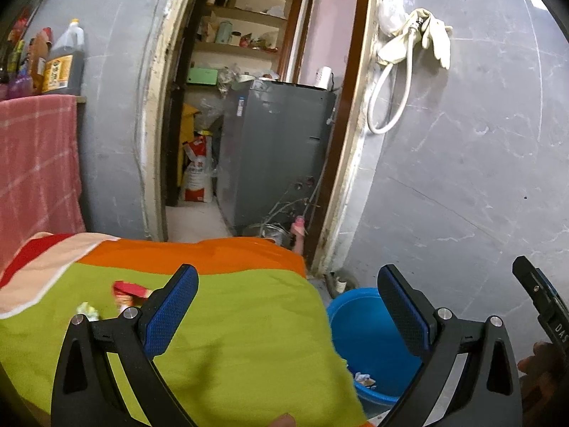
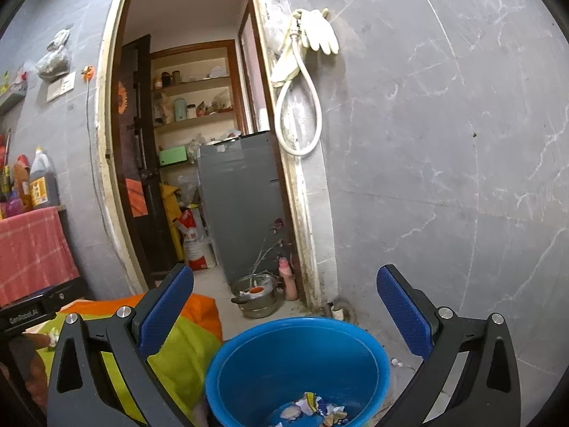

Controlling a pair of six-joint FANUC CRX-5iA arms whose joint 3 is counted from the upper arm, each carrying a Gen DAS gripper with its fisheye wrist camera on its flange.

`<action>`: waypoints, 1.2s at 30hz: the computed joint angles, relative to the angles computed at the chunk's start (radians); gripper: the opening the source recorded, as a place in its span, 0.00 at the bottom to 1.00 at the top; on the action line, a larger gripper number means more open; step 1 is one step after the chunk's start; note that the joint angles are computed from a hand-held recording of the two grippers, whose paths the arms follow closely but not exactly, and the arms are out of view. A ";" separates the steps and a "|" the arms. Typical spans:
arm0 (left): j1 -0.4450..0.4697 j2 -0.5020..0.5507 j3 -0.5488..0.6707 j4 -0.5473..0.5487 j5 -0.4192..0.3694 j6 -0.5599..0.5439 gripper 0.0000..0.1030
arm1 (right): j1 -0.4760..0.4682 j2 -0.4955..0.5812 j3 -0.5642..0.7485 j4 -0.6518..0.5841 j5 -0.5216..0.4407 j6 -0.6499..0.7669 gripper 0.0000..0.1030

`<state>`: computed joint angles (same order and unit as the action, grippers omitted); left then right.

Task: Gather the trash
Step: 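Move both open grippers back over the last scraps on the blanket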

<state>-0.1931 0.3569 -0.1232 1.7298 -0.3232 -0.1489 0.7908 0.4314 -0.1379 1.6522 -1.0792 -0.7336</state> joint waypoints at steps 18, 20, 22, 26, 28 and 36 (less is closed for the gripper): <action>0.070 -0.124 -0.119 0.174 0.087 -0.187 0.98 | 0.059 0.097 0.186 -0.010 0.105 0.080 1.00; 0.095 -0.132 -0.132 0.142 0.090 -0.172 0.98 | 0.061 0.115 0.216 -0.022 0.139 0.088 1.00; 0.119 -0.139 -0.141 0.113 0.091 -0.165 0.98 | 0.063 0.131 0.245 -0.038 0.163 0.103 1.00; 0.163 -0.147 -0.156 0.069 0.089 -0.145 0.98 | 0.070 0.170 0.308 -0.063 0.206 0.136 1.00; 0.182 -0.145 -0.159 0.053 0.092 -0.136 0.98 | 0.075 0.186 0.334 -0.080 0.222 0.164 1.00; 0.323 -0.107 -0.134 -0.299 -0.006 0.168 0.98 | 0.086 0.277 0.488 -0.204 0.310 0.367 1.00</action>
<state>0.1297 0.2499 -0.2575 1.4304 -0.3293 0.0190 0.8763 0.7083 0.3502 1.4486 -0.7694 -0.3666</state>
